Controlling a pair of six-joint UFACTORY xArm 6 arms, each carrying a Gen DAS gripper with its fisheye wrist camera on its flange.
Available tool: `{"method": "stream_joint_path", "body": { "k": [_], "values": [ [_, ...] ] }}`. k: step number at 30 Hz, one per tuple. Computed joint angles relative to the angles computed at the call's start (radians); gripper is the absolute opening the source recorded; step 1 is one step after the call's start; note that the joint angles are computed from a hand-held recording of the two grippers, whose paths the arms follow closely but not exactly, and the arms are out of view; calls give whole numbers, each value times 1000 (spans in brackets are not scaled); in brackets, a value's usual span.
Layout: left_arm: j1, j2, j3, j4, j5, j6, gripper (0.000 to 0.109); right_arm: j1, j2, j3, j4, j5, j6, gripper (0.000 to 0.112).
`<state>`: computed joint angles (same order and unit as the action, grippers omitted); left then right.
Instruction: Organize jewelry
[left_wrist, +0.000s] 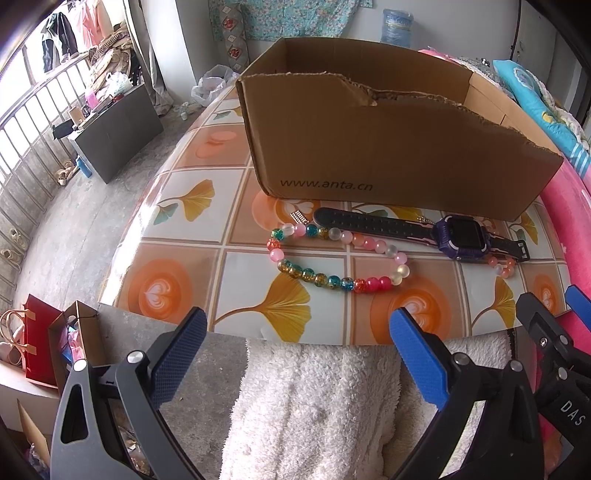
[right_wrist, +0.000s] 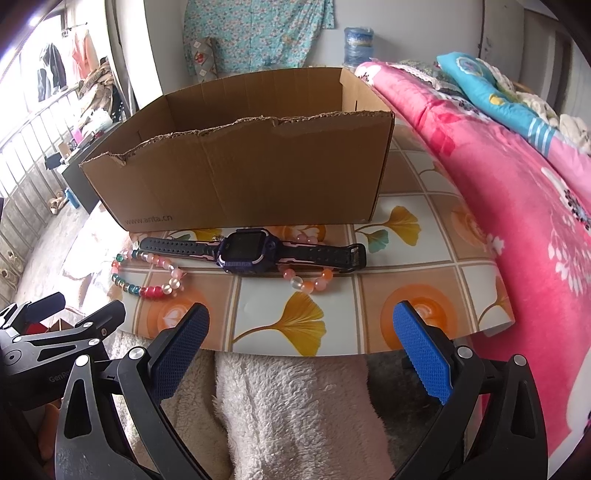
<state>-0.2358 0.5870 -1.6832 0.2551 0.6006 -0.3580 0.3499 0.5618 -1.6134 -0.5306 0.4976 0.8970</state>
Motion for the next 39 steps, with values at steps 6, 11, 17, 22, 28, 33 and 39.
{"method": "stream_joint_path", "body": {
  "k": [6, 11, 17, 22, 28, 33, 39],
  "values": [
    [0, -3, 1, 6, 3, -4, 97, 0, -2, 3, -3, -1, 2, 96],
    [-1, -6, 2, 11, 7, -6, 97, -1, -5, 6, 0, -3, 1, 96],
    [-1, -7, 2, 13, 7, -8, 97, 2, -5, 2, -16, 5, 14, 96],
    [-1, -11, 3, 15, 10, -10, 97, 3, -6, 0, -20, 7, 17, 96],
    [1, -13, 3, 17, 12, -11, 97, 3, -6, -2, -21, 8, 17, 96],
    [1, -11, -1, 22, 14, -14, 97, 3, -6, -1, -19, 8, 17, 96],
    [1, -10, -4, 26, 16, -16, 97, 3, -9, 2, -26, 8, 23, 96]
  ]
}}
